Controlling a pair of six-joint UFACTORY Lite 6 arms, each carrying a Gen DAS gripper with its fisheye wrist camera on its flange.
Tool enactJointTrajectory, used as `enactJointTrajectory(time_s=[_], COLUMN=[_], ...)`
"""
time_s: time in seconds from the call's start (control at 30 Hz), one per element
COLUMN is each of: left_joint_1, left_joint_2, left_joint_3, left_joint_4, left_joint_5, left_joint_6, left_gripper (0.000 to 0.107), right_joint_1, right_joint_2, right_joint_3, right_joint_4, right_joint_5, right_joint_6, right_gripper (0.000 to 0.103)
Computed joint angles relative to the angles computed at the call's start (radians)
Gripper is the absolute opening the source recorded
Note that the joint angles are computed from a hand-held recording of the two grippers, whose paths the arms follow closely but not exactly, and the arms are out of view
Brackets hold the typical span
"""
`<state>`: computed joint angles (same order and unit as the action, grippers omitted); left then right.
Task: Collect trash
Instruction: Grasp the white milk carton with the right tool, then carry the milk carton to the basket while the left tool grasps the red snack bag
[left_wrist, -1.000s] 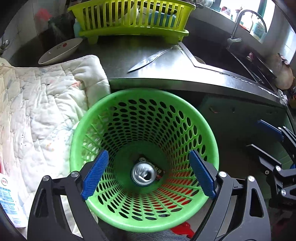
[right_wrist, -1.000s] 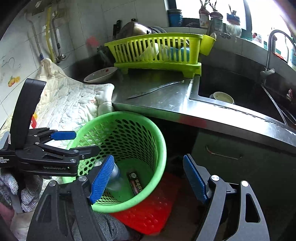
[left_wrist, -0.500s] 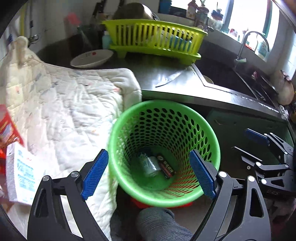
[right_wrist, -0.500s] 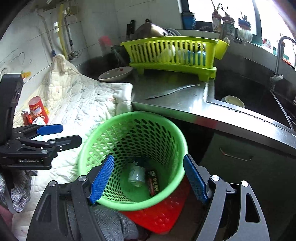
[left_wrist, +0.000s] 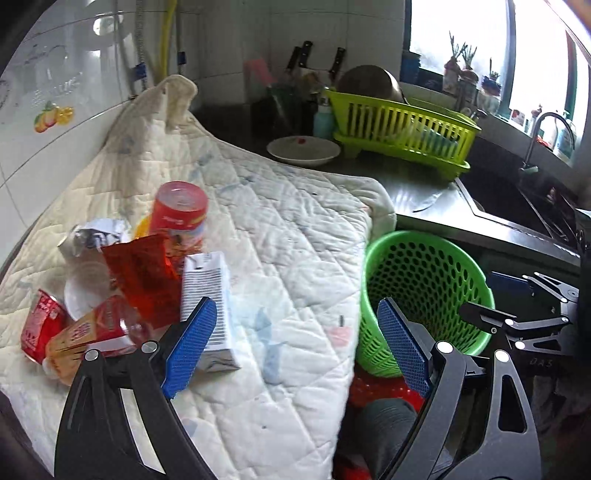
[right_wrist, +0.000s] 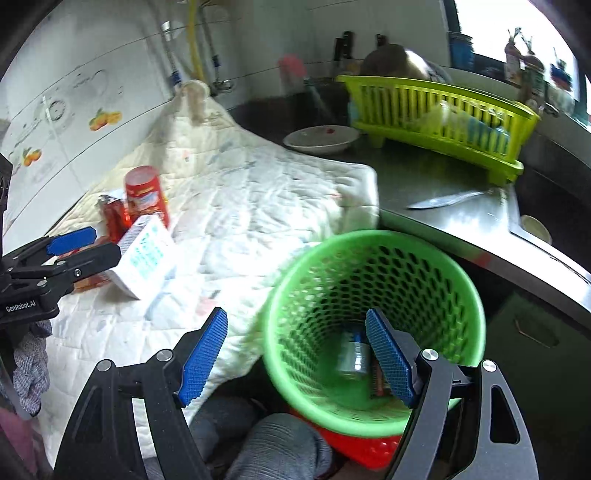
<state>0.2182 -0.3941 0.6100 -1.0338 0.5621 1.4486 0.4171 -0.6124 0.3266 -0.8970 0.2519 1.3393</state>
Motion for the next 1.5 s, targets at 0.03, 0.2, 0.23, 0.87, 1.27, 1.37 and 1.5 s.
enactJointTrajectory(time_s=[0.03,0.2,0.23,0.87,1.27,1.37,1.5], left_joint_1=[0.067,0.332,0.379,0.671,0.63,0.606,0.565], left_joint_2=[0.011,0.131,0.164,0.502,0.54,0.547,0.542], left_joint_3=[0.013,0.119,0.144,0.385,0.413,0.417,0.406], left_joint_4=[-0.01,-0.041,-0.049,-0.09,-0.108,-0.119,-0.156], left_joint_5=[0.031,0.133,0.15,0.264,0.243,0.235,0.218], left_joint_6=[0.051,0.206,0.234,0.337,0.329,0.321,0.338], left_gripper=[0.088,0.087,0.087,0.087,0.087,0.087,0.087], right_joint_1=[0.038,0.182,0.197,0.238,0.182,0.182,0.17], right_joint_2=[0.052,0.295,0.341,1.167,1.488,1.444,1.357], right_joint_3=[0.034,0.213,0.25,1.188,1.596,1.536,1.412], right_joint_4=[-0.079,-0.313,-0.332,0.58,0.941,0.924,0.971], right_joint_5=[0.003,0.025,0.019,0.065,0.243,0.22,0.166], right_joint_6=[0.094,0.376,0.4,-0.489,-0.809,-0.801,-0.855], right_gripper=[0.075,0.075,0.075,0.074,0.054,0.045,0.042])
